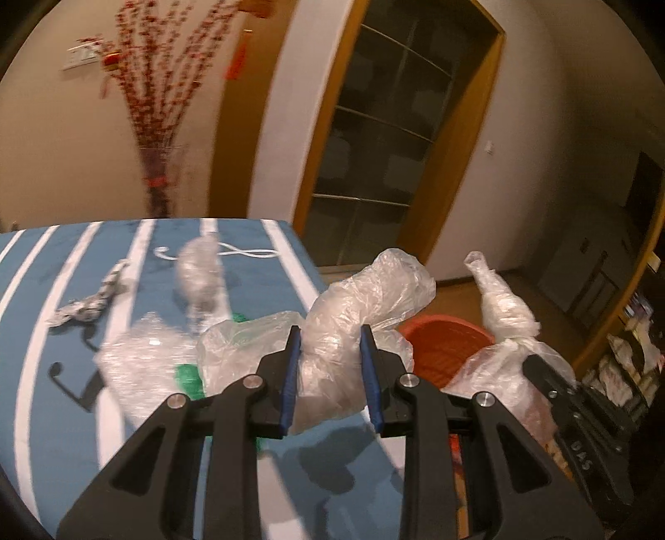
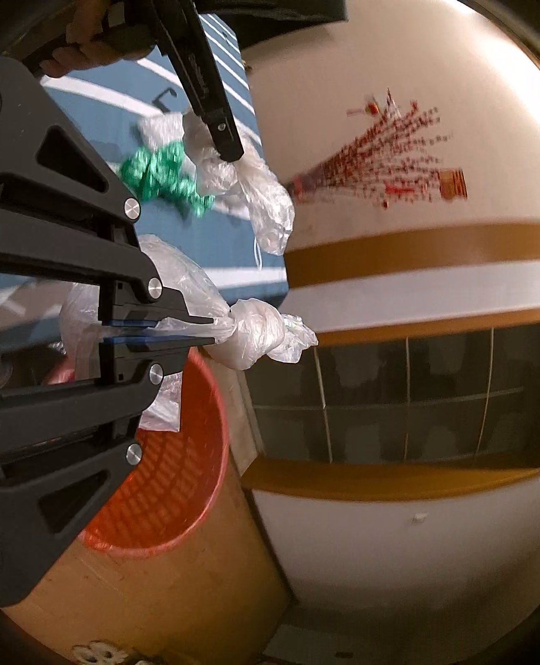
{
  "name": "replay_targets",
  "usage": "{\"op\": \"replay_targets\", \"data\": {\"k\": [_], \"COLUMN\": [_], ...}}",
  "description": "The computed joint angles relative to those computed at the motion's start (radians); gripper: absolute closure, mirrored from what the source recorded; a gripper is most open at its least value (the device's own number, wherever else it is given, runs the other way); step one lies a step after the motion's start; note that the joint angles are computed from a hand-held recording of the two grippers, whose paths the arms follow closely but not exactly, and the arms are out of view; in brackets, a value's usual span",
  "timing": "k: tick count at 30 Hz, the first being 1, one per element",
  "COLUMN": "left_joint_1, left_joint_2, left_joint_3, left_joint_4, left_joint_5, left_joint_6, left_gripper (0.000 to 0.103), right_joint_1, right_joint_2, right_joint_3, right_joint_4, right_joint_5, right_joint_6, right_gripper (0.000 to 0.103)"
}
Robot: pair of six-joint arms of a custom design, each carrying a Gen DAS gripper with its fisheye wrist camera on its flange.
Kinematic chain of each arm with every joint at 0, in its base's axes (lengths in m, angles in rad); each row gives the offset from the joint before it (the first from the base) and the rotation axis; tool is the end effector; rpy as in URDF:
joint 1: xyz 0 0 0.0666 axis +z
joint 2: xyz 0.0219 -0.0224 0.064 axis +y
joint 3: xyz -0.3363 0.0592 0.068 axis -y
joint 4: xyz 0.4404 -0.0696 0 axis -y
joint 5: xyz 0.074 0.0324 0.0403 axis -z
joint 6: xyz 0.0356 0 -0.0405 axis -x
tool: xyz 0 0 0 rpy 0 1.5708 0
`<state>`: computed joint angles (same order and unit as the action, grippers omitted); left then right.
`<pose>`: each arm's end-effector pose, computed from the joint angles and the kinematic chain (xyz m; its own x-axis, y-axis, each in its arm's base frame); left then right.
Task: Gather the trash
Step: 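Carry both clear plastic bags with the left and right tools over the basket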
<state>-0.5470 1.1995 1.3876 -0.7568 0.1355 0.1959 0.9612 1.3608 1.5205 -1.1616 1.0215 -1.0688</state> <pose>0.4140 -0.2582 0.4920 -0.5704 0.1216 -0.8123 0.5113 0.8265 -0.2354 0.3131 0.3946 0.4656 -0.3767 0.2599 -0.8891 0.3435 0.9306 0.1265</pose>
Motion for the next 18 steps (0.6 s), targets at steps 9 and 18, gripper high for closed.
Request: {"op": "replay_targets", "data": {"k": [9,18], "left_joint_1": [-0.096,-0.149], "left_joint_2": [0.074,0.141], "left_joint_3": [0.059,0.1], "left_joint_4": [-0.008,-0.012], "left_joint_5": [0.015,0.025], "left_joint_6": [-0.005,-0.013], "left_gripper": [0.075,0.075], "right_joint_1": [-0.023,-0.039], "right_joint_2": [-0.083,-0.149], "right_joint_3": [-0.1,-0.173], "right_joint_4": [-0.097,-0.161], "right_joint_5": [-0.001,-0.004], "right_joint_6": [-0.158,-0.266], "right_gripper": [0.101,0.101]}}
